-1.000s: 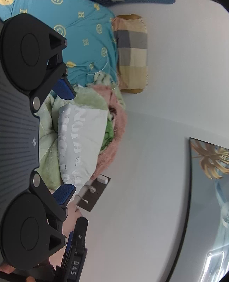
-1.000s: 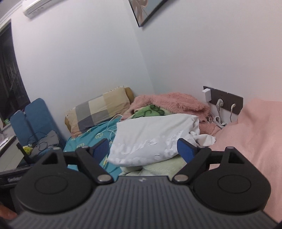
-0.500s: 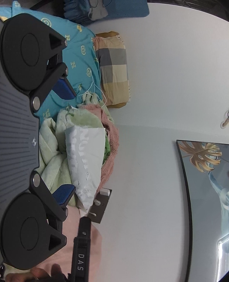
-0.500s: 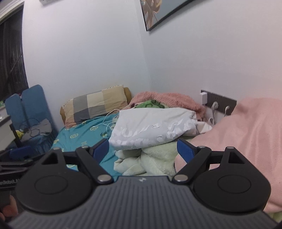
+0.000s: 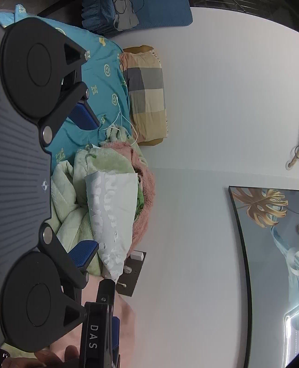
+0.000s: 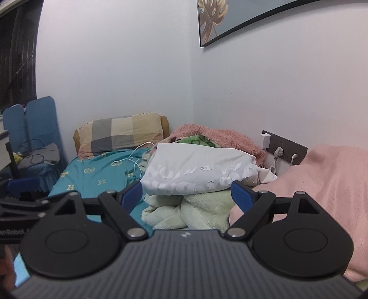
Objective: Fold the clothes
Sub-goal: 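Open both grippers to release the shirt and pull back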
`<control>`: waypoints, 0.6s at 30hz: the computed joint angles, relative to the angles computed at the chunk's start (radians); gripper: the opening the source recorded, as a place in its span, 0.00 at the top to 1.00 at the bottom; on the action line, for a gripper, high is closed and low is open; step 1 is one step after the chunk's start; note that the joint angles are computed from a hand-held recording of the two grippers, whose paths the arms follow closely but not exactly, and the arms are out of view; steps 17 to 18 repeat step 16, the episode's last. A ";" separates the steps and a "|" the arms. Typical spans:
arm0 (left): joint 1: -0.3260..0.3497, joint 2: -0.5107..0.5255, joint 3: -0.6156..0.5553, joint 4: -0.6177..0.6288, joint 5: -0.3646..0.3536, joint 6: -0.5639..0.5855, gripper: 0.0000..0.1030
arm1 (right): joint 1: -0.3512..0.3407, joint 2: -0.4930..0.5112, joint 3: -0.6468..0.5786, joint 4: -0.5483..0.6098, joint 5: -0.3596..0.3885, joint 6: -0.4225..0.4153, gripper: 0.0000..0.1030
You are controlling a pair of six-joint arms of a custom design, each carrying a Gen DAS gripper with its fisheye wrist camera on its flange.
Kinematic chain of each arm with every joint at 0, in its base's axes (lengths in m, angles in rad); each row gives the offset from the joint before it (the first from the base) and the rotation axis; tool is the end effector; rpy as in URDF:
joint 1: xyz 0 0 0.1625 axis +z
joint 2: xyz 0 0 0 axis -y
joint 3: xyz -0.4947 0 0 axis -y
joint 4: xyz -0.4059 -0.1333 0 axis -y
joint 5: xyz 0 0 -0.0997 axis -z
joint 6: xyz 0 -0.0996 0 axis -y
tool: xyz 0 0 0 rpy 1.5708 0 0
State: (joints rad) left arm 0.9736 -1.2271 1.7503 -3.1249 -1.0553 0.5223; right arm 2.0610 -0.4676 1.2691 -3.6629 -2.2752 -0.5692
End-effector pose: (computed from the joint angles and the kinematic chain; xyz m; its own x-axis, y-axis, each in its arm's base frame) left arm -0.2112 -0.6350 0.4664 -0.6854 0.3330 -0.6475 0.7281 0.2988 -0.6170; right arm 0.4489 -0.6950 0.1687 -0.7429 0.0288 0.6688 -0.6299 0.3081 -0.7130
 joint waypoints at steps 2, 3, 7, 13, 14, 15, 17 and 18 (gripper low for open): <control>0.001 -0.002 -0.002 0.006 -0.001 -0.008 0.00 | 0.003 0.003 0.001 -0.009 -0.001 -0.007 0.17; 0.001 -0.003 -0.002 0.006 0.000 -0.010 0.00 | 0.005 0.005 0.000 -0.012 -0.002 -0.011 0.17; -0.002 -0.004 0.001 -0.003 0.008 -0.004 0.00 | 0.012 0.010 -0.003 -0.028 -0.006 -0.028 0.17; -0.002 -0.011 0.006 -0.019 -0.008 -0.014 0.01 | 0.018 0.011 0.003 -0.047 -0.008 -0.049 0.17; -0.003 -0.012 0.007 -0.020 -0.010 -0.011 0.01 | 0.020 0.011 0.003 -0.052 -0.008 -0.052 0.17; -0.003 -0.014 0.008 -0.019 -0.012 -0.009 0.01 | 0.021 0.011 0.004 -0.054 -0.009 -0.053 0.17; -0.005 -0.016 0.009 -0.017 -0.013 -0.008 0.00 | 0.022 0.010 0.004 -0.053 -0.009 -0.050 0.17; -0.005 -0.016 0.009 -0.017 -0.013 -0.008 0.00 | 0.022 0.010 0.004 -0.053 -0.009 -0.050 0.17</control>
